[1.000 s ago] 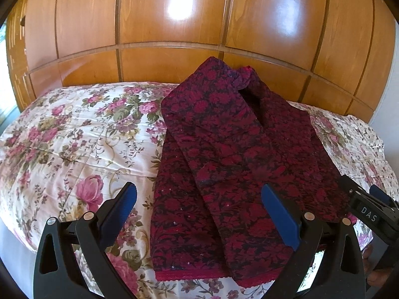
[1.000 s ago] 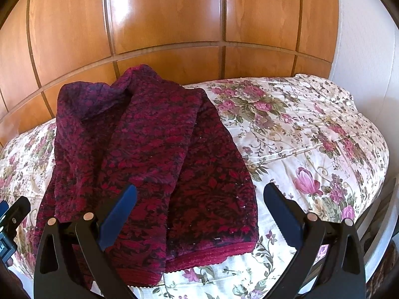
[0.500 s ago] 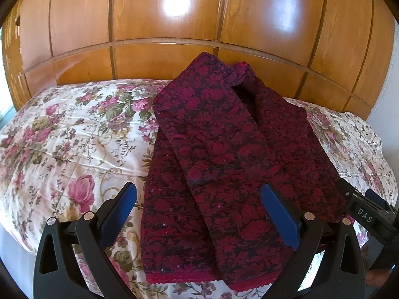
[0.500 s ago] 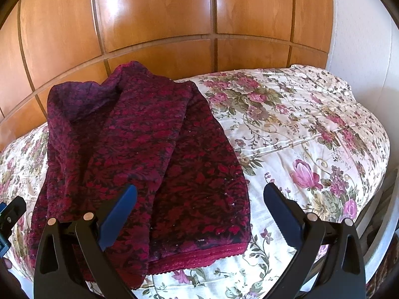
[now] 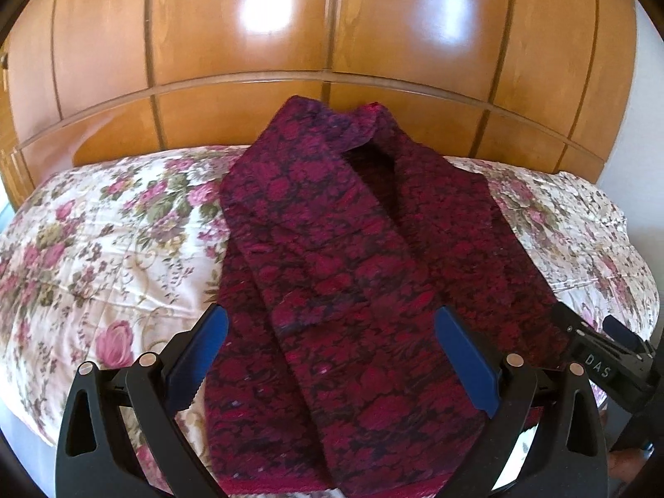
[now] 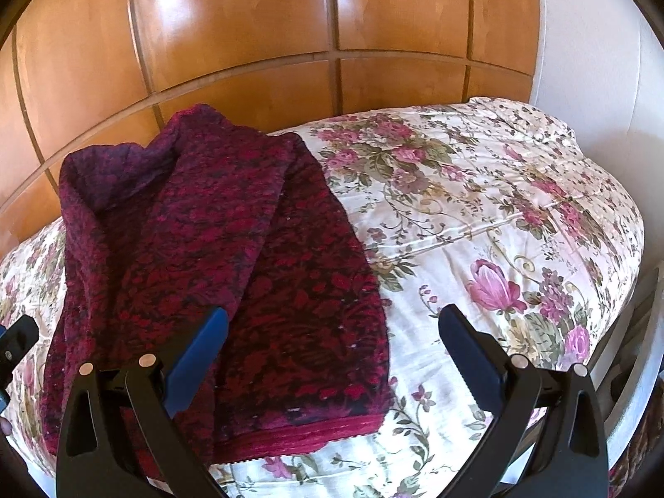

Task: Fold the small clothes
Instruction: 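Grasp the dark red garment with the left tool while the right tool grasps it too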

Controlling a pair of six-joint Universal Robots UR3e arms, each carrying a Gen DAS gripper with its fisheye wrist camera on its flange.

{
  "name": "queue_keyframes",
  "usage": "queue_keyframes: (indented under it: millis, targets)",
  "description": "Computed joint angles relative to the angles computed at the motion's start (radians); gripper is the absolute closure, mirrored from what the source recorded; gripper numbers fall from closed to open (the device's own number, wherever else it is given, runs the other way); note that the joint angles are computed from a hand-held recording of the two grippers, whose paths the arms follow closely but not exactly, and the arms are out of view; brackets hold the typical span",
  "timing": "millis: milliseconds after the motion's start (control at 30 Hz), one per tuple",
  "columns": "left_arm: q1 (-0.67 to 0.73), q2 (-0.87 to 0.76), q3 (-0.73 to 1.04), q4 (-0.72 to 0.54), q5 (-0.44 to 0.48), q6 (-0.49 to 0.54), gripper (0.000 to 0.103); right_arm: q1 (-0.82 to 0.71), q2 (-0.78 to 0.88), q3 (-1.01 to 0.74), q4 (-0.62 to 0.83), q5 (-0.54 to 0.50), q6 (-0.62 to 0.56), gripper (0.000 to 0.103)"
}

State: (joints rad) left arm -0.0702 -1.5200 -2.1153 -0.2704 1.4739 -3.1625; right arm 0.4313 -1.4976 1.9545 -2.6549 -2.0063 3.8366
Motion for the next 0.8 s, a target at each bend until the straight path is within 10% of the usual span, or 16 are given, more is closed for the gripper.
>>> queue_keyframes:
  millis: [367, 500, 633, 800]
  targets:
    - [-0.053, -0.276, 0.336, -0.178, -0.094, 0.04, 0.009, -0.094, -0.068, 0.072, -0.009, 0.043, -0.029, 0.002]
    - [-0.057, -0.377, 0.454, -0.266, -0.139, 0.038, 0.029, -0.121, -0.076, 0.09, -0.049, 0.104, -0.062, 0.002]
    - [-0.022, -0.398, 0.444, -0.284, -0.168, 0.054, 0.085, -0.151, -0.055, 0.094, -0.136, 0.249, -0.13, 0.004]
    - [0.147, -0.234, 0.24, -0.222, -0.353, 0.096, 0.095, -0.215, 0.067, 0.022, -0.197, 0.539, -0.203, 0.025]
